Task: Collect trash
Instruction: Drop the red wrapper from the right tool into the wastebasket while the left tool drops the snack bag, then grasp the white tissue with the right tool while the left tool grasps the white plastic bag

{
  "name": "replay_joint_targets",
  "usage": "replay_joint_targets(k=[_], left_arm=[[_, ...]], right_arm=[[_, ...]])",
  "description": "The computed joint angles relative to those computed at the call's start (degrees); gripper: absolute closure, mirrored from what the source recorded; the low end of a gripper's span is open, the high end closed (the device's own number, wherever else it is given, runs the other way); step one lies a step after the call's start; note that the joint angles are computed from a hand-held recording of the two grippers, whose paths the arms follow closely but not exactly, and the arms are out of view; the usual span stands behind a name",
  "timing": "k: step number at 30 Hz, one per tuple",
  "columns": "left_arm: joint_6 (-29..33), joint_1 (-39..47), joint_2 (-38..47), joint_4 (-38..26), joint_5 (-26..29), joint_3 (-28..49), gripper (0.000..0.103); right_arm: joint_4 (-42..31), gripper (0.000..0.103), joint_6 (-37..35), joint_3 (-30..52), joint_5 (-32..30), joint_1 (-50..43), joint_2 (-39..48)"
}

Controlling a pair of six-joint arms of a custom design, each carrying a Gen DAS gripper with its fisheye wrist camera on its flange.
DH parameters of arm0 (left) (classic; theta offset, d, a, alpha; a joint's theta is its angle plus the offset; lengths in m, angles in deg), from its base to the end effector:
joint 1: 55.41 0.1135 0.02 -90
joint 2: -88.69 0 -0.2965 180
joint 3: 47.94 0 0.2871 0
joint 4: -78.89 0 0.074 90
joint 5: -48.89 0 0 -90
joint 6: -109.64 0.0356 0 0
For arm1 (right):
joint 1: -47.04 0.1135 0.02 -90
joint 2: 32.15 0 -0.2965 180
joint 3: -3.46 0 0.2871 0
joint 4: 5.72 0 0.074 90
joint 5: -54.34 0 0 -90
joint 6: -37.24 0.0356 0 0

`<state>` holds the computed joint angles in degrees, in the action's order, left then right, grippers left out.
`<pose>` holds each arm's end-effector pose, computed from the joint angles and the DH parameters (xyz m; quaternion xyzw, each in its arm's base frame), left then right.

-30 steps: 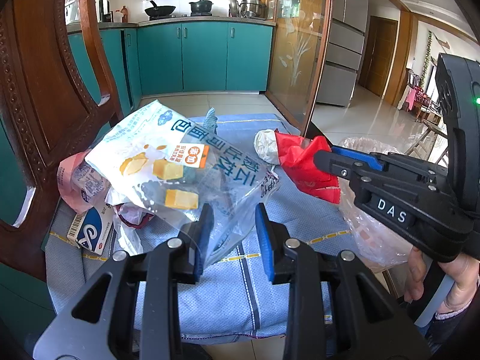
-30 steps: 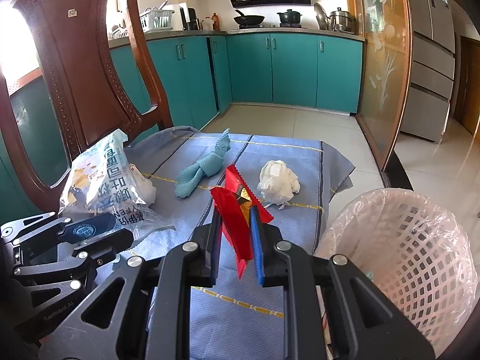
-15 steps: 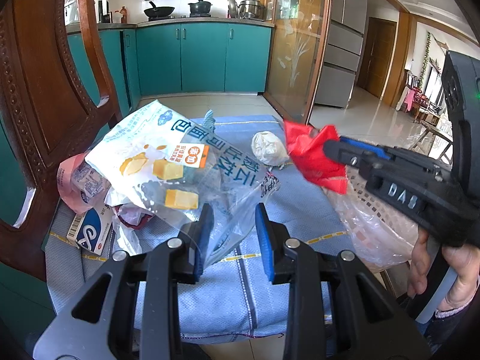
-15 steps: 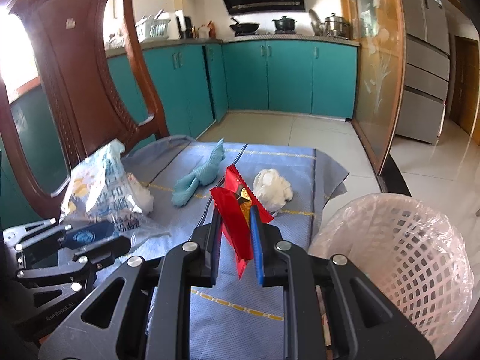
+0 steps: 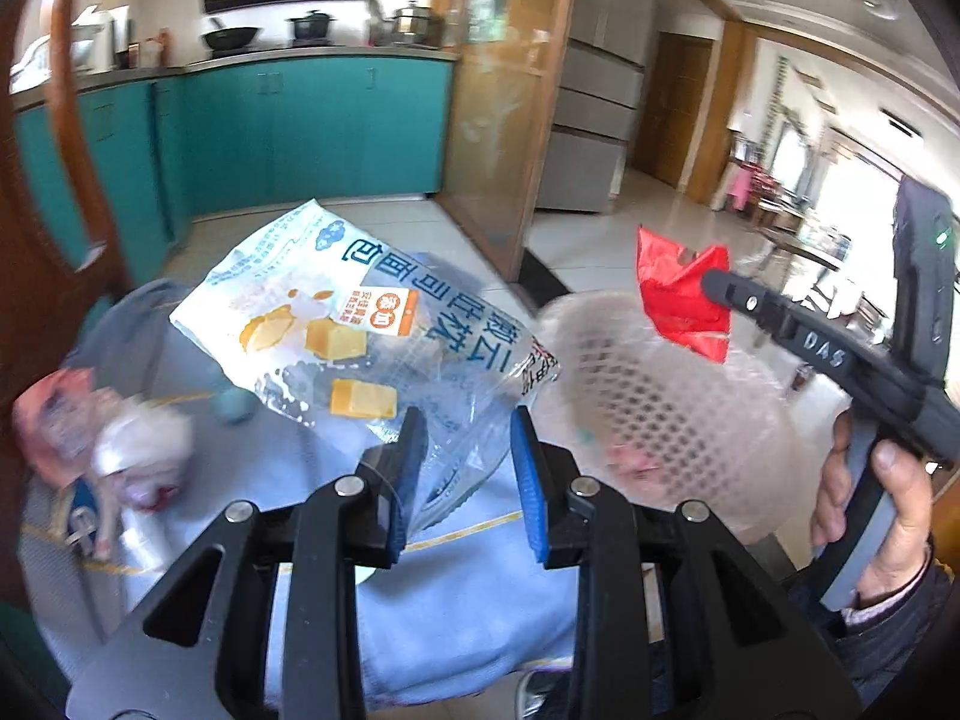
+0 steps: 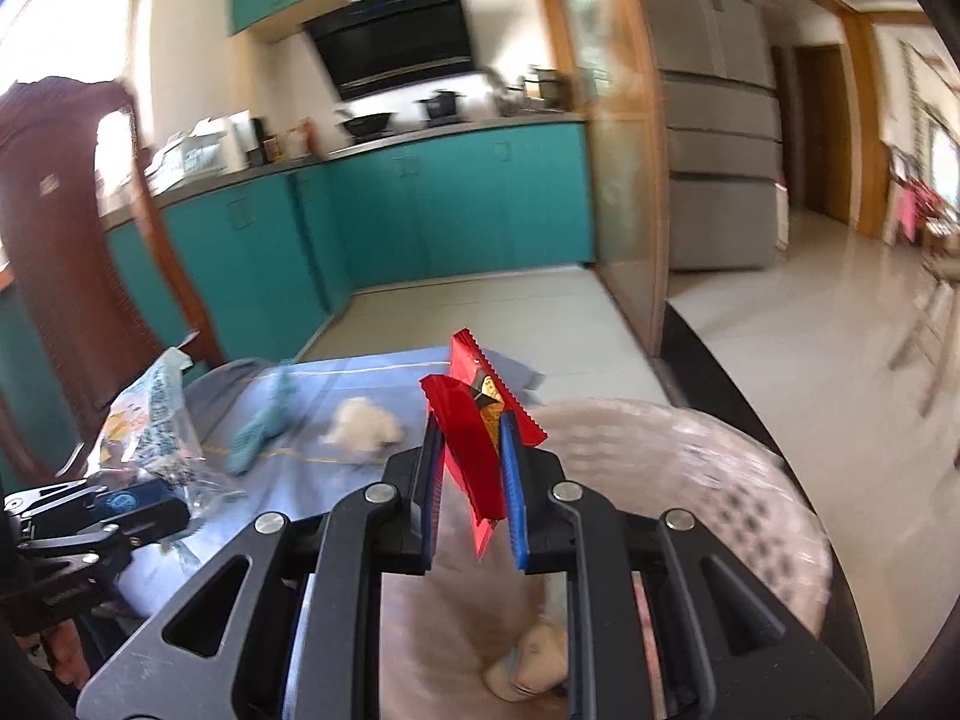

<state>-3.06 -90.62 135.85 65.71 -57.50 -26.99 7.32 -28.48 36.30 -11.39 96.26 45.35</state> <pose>0.1362 -0.0838 0.1355 0.0369 0.8961 -0.0921 0.4326 0.1748 0.1803 0.1454 -0.0842 0.8555 0.1382 0.4918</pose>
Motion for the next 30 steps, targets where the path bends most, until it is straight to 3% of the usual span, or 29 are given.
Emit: replay_joint_targets(k=[7, 10, 13, 15, 17, 18, 20, 24, 27, 30], left_arm=[[1.63, -6.58, 22.65, 15.09, 5.24, 7.71, 0.072], [2.87, -6.63, 30.86, 17.83, 10.61, 11.6, 0.072], [4.79, -8.0, 34.6, 18.69, 12.89, 13.23, 0.064], [4.95, -9.19, 33.37, 18.89, 10.51, 12.23, 0.041], [4.64, -9.02, 30.84, 18.66, 8.34, 10.62, 0.032], [4.51, -8.32, 29.5, 17.99, 8.28, 10.08, 0.032], [4.13, -5.95, 26.61, 16.67, 8.54, 8.48, 0.031], [3.99, -0.27, 18.67, 13.31, 5.64, 4.34, 0.031], [3.57, 3.11, 10.04, 8.17, -3.87, -0.17, 0.031], [10.62, 15.45, -0.3, 2.39, -6.39, -4.42, 0.033]], right_arm=[[-1.81, 0.084, 8.39, -7.76, -4.16, -8.31, -4.9], [-3.22, 0.084, 9.61, -8.3, -2.93, -8.14, -6.79], [-3.76, 0.084, 10.69, -8.65, -2.28, -8.32, -7.3], [-4.9, 0.083, 11.9, -7.9, -1.23, -8.33, -6.09], [-6.05, 0.075, 12.2, -7.19, -0.87, -8.3, -4.83], [-6.3, 0.065, 12.2, -6.82, -1.17, -8.3, -4.16], [-6.85, 0.058, 12.17, -6.13, -0.98, -8.05, -3.22], [-6.75, 0.054, 12.15, -5.4, -0.59, -7.65, -2.39], [-5.92, 0.054, 12.26, -5.3, -1.24, -7.73, -2.1], [-3.6, 0.054, 10.67, -3.44, -2.83, -6.62, -1.47]])
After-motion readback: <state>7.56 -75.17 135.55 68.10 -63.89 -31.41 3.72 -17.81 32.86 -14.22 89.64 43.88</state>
